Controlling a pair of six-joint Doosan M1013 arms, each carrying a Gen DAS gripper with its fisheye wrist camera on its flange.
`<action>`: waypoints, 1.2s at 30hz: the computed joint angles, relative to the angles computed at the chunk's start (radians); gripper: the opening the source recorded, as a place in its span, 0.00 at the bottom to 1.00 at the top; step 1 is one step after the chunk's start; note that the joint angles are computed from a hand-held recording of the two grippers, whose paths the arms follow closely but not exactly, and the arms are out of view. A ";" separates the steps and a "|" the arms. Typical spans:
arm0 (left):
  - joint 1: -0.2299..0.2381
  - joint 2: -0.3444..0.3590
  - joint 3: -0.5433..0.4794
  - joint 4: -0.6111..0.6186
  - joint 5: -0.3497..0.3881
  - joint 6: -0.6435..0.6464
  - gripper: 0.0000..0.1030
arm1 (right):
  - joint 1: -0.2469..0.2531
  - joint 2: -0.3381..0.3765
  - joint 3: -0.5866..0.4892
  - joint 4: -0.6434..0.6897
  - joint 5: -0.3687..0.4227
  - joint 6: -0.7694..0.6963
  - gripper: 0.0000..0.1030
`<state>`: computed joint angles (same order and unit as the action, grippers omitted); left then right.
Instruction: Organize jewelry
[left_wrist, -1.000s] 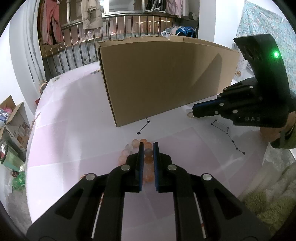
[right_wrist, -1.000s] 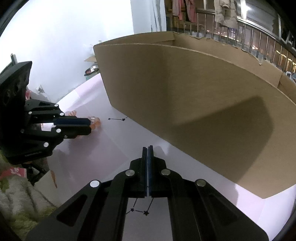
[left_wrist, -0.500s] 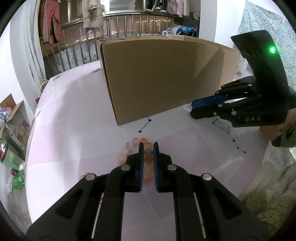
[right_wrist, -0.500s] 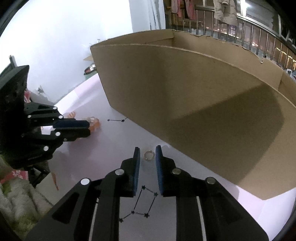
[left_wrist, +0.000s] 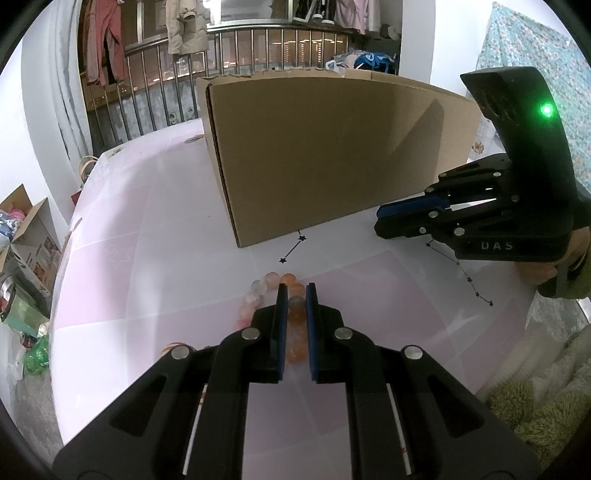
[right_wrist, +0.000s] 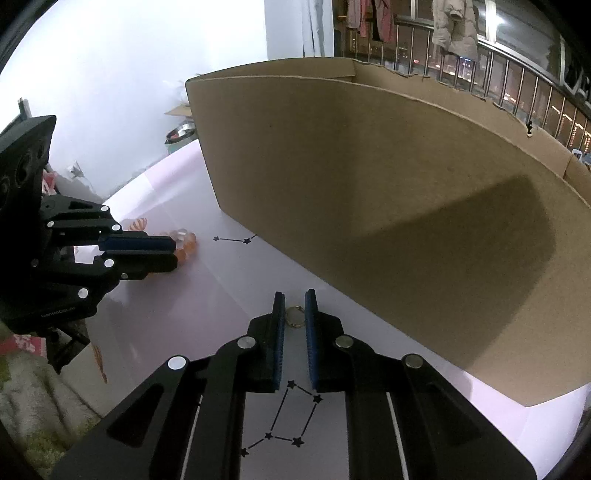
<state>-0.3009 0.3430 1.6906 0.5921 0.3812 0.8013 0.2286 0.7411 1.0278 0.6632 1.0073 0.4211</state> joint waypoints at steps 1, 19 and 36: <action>0.000 0.000 0.000 0.000 0.001 0.000 0.08 | 0.000 0.000 0.000 0.000 0.001 0.001 0.11; -0.011 -0.019 0.007 0.147 0.017 -0.135 0.08 | -0.024 -0.040 0.043 0.067 -0.036 -0.006 0.11; -0.035 -0.114 -0.006 0.340 -0.015 -0.271 0.08 | -0.084 -0.124 0.085 0.308 -0.056 -0.164 0.11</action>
<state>-0.3355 0.2293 1.6843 0.9321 0.3661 0.5305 0.1450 0.6168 1.1132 0.9713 0.9509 0.2573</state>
